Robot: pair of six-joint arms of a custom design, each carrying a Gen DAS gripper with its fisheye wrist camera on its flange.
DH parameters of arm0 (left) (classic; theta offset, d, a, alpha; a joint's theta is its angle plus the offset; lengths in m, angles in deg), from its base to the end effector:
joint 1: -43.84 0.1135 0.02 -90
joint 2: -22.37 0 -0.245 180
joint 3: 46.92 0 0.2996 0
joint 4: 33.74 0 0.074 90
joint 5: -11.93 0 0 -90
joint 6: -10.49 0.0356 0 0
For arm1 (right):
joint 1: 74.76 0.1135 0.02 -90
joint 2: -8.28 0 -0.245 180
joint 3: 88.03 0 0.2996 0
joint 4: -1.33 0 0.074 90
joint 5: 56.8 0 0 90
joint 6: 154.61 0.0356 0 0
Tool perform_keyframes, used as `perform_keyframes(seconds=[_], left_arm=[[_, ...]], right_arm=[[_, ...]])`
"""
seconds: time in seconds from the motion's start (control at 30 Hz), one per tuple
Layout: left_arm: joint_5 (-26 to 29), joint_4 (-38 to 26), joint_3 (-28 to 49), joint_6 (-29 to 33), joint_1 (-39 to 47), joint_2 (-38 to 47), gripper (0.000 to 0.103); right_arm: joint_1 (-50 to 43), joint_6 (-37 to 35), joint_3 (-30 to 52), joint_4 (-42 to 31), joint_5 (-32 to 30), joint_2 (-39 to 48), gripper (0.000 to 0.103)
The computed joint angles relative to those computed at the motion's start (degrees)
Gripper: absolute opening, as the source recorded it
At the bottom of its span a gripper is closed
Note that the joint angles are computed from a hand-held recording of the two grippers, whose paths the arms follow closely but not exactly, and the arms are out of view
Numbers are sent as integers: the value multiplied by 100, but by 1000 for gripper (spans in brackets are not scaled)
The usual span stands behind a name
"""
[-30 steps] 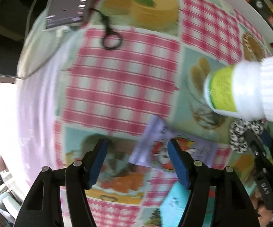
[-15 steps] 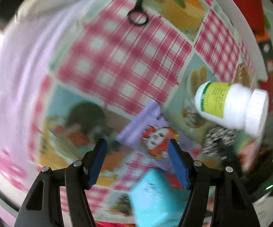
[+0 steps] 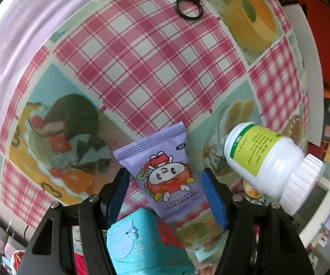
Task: Organize soft objects
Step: 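Lift the leopard scrunchie and wipes pack and carry both over the tray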
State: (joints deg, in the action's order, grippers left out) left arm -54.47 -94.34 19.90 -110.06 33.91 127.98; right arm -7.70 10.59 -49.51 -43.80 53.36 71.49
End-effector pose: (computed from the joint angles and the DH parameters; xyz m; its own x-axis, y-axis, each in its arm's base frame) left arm 0.2951 -0.0661 0.0566 -0.8845 -0.3180 0.3413 -0.4133 0.8735 -0.2572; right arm 0.0966 0.1968 0.1062 -0.8845 0.2388 -0.4009 0.1447 0.9571 0.2509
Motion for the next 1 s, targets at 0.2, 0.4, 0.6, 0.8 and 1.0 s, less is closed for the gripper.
perform_keyframes(seconds=[0.2,0.4,0.6,0.8,1.0], left_arm=[[-805,59,231,-295,-625,65,64],[-1332,164,454,-542,-1123,142,58],[-1185,760,-194,-1710,-2073,-505,51],[-654,878,-1649,-1450,-1395,-2386,50],[-420,327,-2415,-1033,-631,-4567,50]], right_arm=[[298,208,22,-274,257,-162,28],[445,382,-8,-566,428,-377,28],[515,558,-272,-615,432,-853,28],[837,1117,-455,-1235,748,-1722,28],[1356,1952,-359,-2377,1242,-2485,28]])
